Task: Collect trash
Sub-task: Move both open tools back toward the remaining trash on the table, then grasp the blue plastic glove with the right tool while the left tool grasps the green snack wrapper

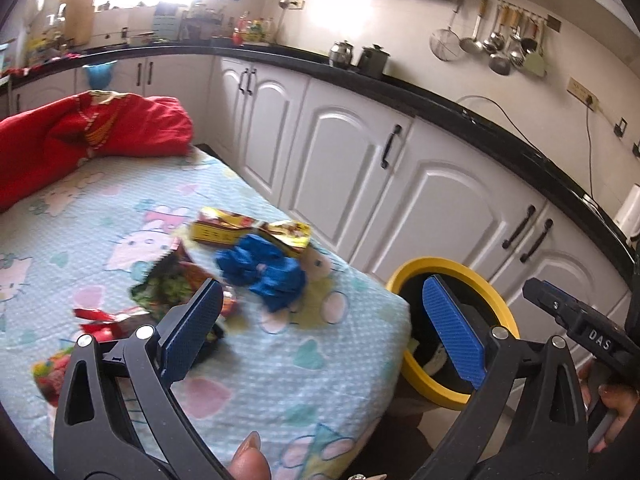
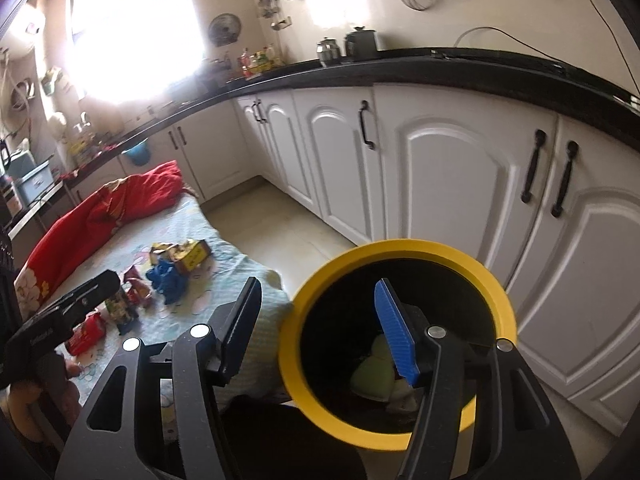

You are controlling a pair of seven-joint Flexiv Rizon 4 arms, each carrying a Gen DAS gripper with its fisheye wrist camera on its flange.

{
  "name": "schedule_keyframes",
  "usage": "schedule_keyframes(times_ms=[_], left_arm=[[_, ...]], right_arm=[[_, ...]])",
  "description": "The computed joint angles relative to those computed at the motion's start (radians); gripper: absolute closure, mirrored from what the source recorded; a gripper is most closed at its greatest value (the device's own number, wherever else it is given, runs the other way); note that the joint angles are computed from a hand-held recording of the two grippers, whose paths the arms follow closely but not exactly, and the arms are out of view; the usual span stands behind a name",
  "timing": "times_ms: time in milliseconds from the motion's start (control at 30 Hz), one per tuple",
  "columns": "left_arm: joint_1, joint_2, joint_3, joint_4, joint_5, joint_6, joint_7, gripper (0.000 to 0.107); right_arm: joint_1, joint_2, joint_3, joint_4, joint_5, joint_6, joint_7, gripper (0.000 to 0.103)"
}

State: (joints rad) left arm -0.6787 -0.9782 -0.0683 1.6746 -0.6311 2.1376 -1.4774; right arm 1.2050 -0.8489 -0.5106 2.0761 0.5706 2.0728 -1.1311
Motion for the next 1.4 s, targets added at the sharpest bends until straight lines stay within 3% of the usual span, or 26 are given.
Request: schedule_keyframes(times_ms=[400,900,1033,1233,1400], left_arm=[[0.067,0.041,-0.012,0.105,0.001,0.085,-0.057,0.015],[0.170,0.081,-0.013,0.191,0.039,0.048,-0.124,0.015],[0.221,0.090,-0.029,0.189,0.109,-0.012,-0.133,0.018],[0.418,0.084,-0.174,0.176,0.358,-0.127,-0.209,0.040],[0.473,0.069,-0.214,0.144,0.460,-0.202,-0.224,0.047]], right_arm=[[0.047,-0.036,-0.035,-0.075,-0.084,-0.059,0.010,0.045],[-0.034,-0.116,0.021,-0.276,-0.274,-0.154,0.096,0.045],[-0.069,-0.143,0.040,-0.328,-0.333,-0.188,0.133,0.045],[-0.159,-0.158,0.116,-0.387,-0.435,-0.216,0.180,0.046],[-0.230,-0.175,0.184,-0.442,-0.510,-0.237,0.199,0.052]])
